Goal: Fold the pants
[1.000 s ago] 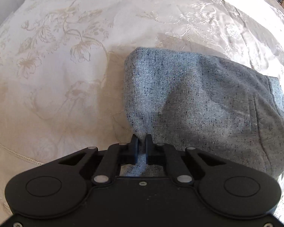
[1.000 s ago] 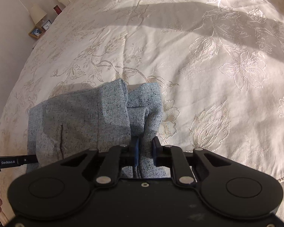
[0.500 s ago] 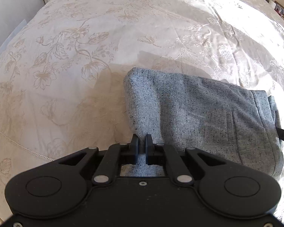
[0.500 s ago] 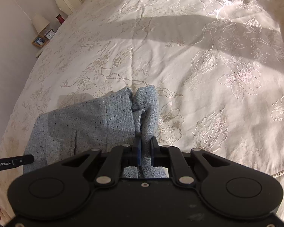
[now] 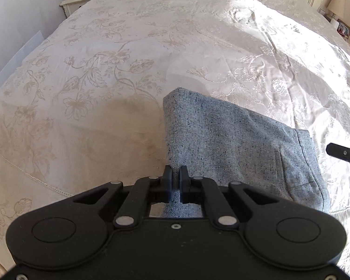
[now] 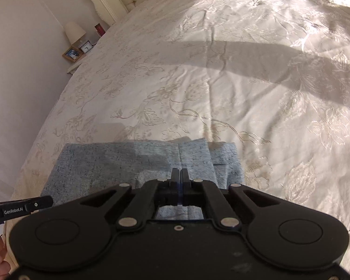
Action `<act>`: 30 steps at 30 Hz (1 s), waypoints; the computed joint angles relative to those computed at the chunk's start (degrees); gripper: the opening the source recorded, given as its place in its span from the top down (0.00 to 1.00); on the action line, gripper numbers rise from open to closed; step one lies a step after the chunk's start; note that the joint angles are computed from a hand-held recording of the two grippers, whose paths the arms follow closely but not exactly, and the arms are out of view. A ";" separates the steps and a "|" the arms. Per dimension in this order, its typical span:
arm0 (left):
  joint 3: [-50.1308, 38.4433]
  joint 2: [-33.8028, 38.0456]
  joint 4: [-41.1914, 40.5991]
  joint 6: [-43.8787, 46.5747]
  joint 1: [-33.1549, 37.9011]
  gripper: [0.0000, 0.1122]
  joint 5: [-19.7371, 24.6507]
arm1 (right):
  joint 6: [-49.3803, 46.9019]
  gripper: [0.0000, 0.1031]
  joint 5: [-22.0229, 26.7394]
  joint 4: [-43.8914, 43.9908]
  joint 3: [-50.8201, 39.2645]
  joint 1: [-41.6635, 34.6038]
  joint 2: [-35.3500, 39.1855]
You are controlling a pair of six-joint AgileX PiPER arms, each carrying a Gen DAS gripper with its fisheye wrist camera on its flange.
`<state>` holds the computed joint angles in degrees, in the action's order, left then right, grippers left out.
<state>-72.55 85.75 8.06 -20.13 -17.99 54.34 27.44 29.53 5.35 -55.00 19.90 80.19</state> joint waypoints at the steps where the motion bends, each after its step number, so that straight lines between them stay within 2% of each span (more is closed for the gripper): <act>1: 0.35 -0.02 0.04 0.52 0.45 0.94 -0.38 | 3.58 0.97 0.09 -3.44 -1.33 1.63 0.82; 4: 0.98 0.83 -2.52 3.83 2.60 0.96 -1.41 | 10.66 0.83 3.70 -8.09 -4.74 3.67 3.23; 6: 2.05 1.22 -3.75 6.01 3.53 0.96 -3.02 | 15.72 0.73 4.43 -12.55 -3.58 4.15 2.72; 8: 2.80 2.40 -5.46 8.93 4.63 0.96 -4.18 | 19.60 0.67 5.43 -17.01 -1.46 3.94 1.99; 11: 3.57 4.90 -7.96 11.20 6.67 0.89 -5.24 | 18.94 0.66 5.92 -15.87 1.75 1.35 1.96; 15: 4.25 8.55 -12.19 15.04 9.35 0.87 -6.35 | 13.41 0.66 3.91 -12.83 4.40 -1.64 5.29; 17: 4.60 9.91 -13.63 17.12 9.54 0.78 -6.69 | 12.17 0.64 2.22 -11.88 5.45 -2.73 7.16; 18: 4.83 10.37 -13.76 17.64 9.29 0.72 -6.98 | 11.07 0.64 0.43 -10.34 6.51 -3.40 7.74; 20: 6.08 10.86 -12.77 17.23 8.15 0.69 -8.90 | 9.78 0.62 -2.77 -8.94 7.98 -3.73 8.29; 22: 6.92 11.21 -10.89 15.50 7.02 0.62 -10.15 | 8.30 0.59 -5.99 -8.96 9.43 -3.34 8.53; 24: 6.86 12.06 -8.14 12.79 6.01 0.57 -10.23 | 8.47 0.59 -6.42 -9.90 9.15 -2.81 9.02; 27: 5.37 13.15 -9.67 12.16 6.71 0.59 -8.95 | 6.40 0.60 -4.16 -4.18 7.39 -3.99 10.15; 28: 5.27 13.06 -9.63 11.49 6.78 0.74 -8.97 | 8.02 0.60 -3.86 -4.14 7.10 -4.13 10.14; 29: 6.23 12.09 -9.57 10.29 6.80 0.90 -10.38 | 9.29 0.65 -3.72 -4.26 7.03 -4.07 10.10; 30: 6.72 11.15 -8.44 8.89 6.49 0.91 -11.05 | 9.97 0.83 -4.39 -4.01 7.39 -3.89 9.64</act>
